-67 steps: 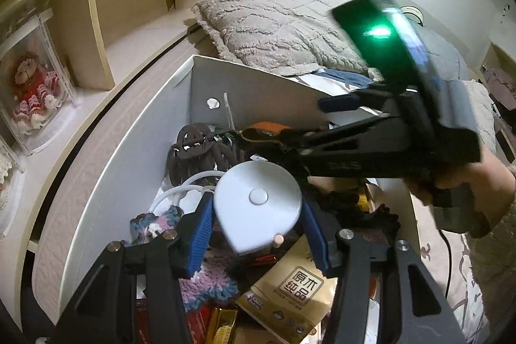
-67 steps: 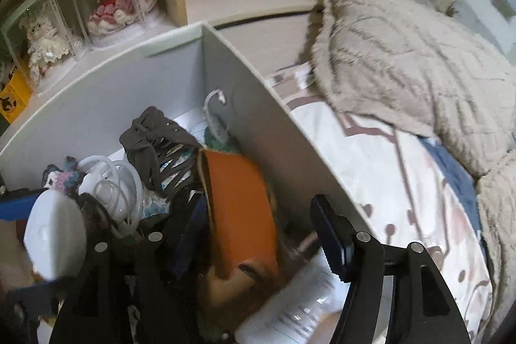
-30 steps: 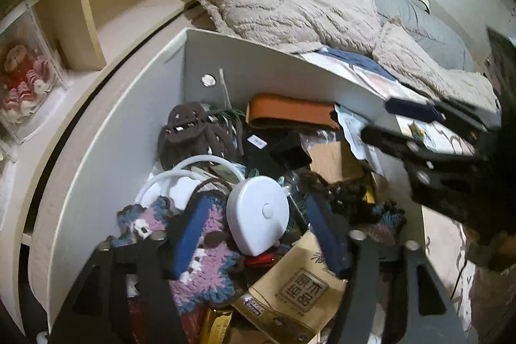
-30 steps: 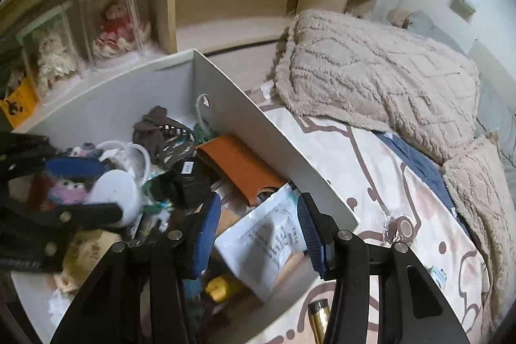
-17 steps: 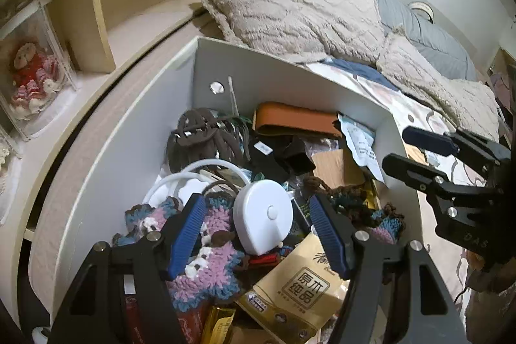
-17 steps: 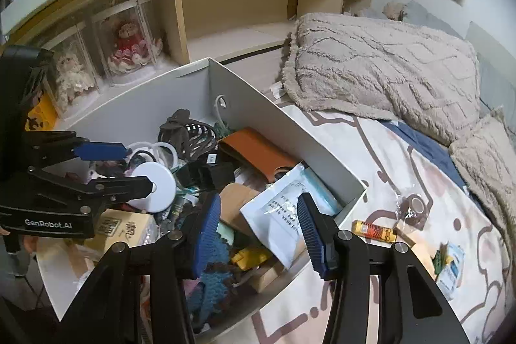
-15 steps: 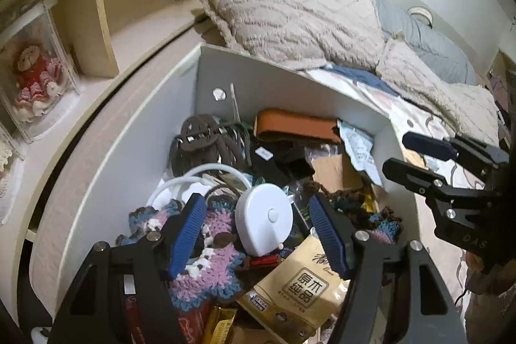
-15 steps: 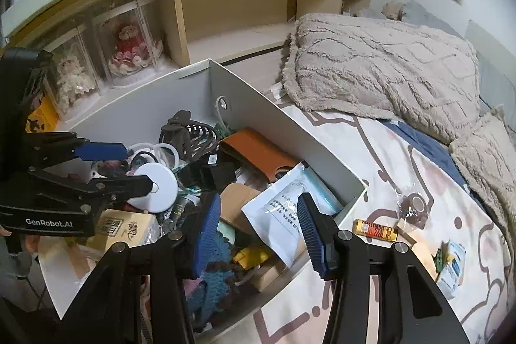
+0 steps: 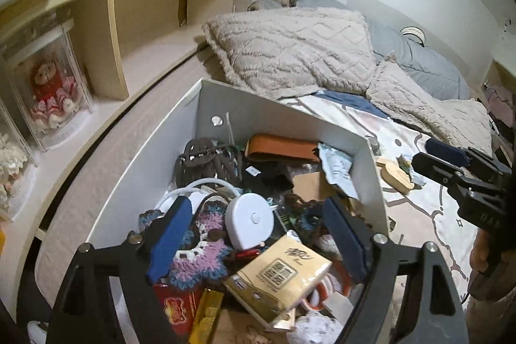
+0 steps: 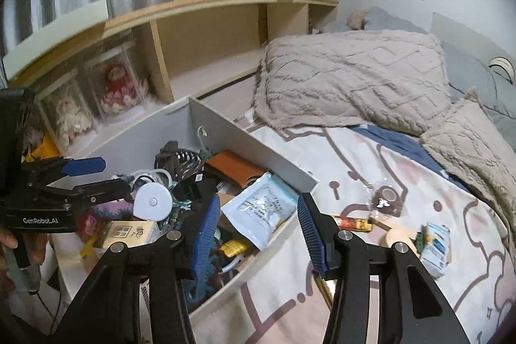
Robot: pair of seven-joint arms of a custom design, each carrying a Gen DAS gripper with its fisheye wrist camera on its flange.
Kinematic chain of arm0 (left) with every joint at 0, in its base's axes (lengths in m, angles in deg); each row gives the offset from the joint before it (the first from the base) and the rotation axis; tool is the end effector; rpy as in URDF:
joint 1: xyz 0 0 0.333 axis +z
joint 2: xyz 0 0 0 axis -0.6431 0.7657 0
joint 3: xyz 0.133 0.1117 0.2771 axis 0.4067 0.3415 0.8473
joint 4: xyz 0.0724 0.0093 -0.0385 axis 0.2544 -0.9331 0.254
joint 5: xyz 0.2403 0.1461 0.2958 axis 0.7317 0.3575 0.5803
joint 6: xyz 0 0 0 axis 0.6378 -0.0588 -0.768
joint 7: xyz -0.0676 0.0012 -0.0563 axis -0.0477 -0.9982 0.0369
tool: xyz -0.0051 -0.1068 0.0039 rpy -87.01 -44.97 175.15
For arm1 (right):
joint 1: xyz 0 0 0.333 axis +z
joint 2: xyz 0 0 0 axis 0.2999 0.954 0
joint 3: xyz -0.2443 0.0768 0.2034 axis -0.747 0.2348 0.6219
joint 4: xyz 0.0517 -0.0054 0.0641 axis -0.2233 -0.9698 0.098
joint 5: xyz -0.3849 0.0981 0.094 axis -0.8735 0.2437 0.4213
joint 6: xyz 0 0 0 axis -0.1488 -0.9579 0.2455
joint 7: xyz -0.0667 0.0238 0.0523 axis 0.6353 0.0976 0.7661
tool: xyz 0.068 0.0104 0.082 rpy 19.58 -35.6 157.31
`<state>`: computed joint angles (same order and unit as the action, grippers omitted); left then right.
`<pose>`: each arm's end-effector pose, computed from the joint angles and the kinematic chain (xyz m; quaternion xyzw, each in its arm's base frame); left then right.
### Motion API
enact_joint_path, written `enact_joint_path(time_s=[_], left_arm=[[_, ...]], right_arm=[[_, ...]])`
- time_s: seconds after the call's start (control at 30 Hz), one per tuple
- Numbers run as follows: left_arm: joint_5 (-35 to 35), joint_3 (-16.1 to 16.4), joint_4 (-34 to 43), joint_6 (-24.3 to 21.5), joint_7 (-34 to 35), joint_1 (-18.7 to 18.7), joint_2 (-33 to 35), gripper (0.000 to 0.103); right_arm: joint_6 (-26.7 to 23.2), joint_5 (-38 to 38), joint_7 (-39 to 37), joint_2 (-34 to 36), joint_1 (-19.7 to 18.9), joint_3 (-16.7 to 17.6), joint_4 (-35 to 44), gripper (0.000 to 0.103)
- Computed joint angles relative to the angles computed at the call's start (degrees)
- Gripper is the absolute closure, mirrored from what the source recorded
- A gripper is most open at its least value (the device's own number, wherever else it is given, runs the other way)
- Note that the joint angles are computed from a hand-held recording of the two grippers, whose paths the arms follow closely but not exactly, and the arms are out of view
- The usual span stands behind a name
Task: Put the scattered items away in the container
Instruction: 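Withdraw both tools from the box back toward the bed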
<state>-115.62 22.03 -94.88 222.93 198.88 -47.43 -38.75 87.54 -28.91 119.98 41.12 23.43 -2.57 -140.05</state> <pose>0.5665 -0.1276 0.5668 -0.5404 0.7475 -0.3493 0.1648 0.5412 0.1237 0.5623 -0.6403 0.6386 -0.2825 0.3200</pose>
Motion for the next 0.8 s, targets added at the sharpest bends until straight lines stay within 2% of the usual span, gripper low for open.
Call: enact_joint_path(time_s=[0.03, 0.07, 0.1, 0.27, 0.37, 0.47, 0.5, 0.6, 0.63, 0.7, 0.8], left_arm=[[-0.5, -0.1, -0.4, 0.4, 0.4, -0.2, -0.4, 0.015], [-0.9, -0.1, -0.7, 0.6, 0.7, -0.4, -0.9, 0.014], [-1.3, -0.1, -1.1, 0.9, 1.1, -0.7, -1.4, 0.014], [-3.8, 0.3, -3.5, 3.3, 4.0, -2.8, -3.8, 0.01], [-5.4, 0.9, -4.3, 3.8, 5.7, -4.2, -5.1, 0.009], [-7.6, 1.6, -4.6, 3.4, 7.2, -5.5, -5.9, 0.006], [-8.2, 1.6, -4.7, 3.5, 7.7, -5.9, -6.1, 0.006], [-9.5, 1.8, -5.0, 3.6, 9.1, -7.0, -6.8, 0.004], [-10.2, 1.9, -5.1, 3.5, 9.8, -7.4, -7.0, 0.0], [-12.3, 2.4, -5.1, 3.2, 11.9, -8.5, -7.4, 0.0], [-11.8, 1.5, -5.3, 4.1, 11.7, -8.7, -7.6, 0.0]], right_arm=[[0.1, -1.8, 1.7, -0.8, -0.9, 0.6, -0.6, 0.043], [0.3, -3.6, 3.4, -1.7, -1.9, 1.2, -1.3, 0.033], [0.5, -5.2, 5.3, -2.8, -2.8, 1.8, -2.2, 0.027], [0.0, -5.1, 7.5, -7.0, -4.3, 1.9, -5.7, 0.026], [-0.3, -8.2, 10.7, -9.8, -7.7, 4.0, -7.8, 0.011], [-0.4, -15.6, 17.4, -12.9, -13.9, 8.5, -9.7, 0.007], [-0.5, -17.0, 18.4, -13.6, -14.8, 8.9, -10.1, 0.002], [-1.1, -19.7, 20.1, -15.8, -16.0, 9.4, -11.8, 0.0], [-1.2, -20.4, 20.4, -16.6, -16.2, 9.4, -12.5, 0.0], [-0.8, -22.2, 21.8, -18.4, -17.5, 10.0, -14.0, 0.0], [-0.8, -21.9, 21.6, -20.5, -17.5, 9.3, -16.0, 0.0]])
